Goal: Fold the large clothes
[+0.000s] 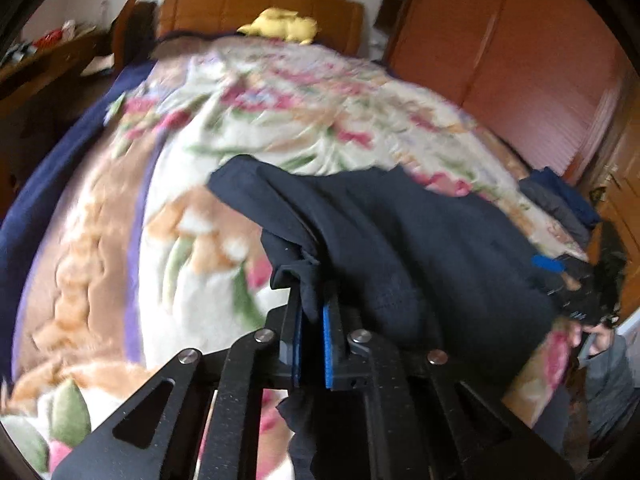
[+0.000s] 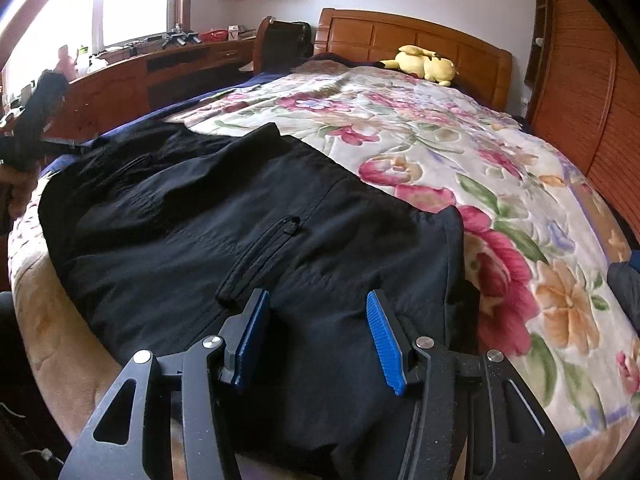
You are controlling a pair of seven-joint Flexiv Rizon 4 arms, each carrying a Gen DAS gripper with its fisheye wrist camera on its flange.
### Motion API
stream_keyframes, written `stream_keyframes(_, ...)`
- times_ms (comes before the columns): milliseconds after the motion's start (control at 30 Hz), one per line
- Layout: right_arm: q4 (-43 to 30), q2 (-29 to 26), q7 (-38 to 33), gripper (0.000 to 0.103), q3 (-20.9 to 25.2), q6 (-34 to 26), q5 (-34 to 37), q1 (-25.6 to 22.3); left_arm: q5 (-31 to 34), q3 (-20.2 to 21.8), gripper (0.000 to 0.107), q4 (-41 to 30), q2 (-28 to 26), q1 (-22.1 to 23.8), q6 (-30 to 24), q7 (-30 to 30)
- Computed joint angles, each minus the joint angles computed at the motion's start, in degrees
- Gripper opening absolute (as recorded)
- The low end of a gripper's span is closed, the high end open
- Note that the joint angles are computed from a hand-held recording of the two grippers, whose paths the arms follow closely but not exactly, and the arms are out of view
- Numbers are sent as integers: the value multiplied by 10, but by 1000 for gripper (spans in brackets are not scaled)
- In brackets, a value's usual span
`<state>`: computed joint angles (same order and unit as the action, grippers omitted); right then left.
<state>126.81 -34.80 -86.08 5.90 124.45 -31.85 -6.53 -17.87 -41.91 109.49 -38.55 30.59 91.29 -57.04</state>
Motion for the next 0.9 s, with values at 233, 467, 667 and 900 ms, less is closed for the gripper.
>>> stream_keyframes(233,31,16,4,52,-1,42,-1,-21,9,-5,7,-35,36,-55,-6,11)
stream_keyframes(467,64,31,26,52,-15,94,-32,-70,-14,82,6,-135,46,-195,-66,24)
stream_keyframes(667,79,31,59,52,-30,134,-83,-113,6,226,5,-263,31,-351,-190,-21)
stream_keyframes(900,81,19,86,52,-43,160,-111,-126,28,289,6,-318,13,-452,-204,-19)
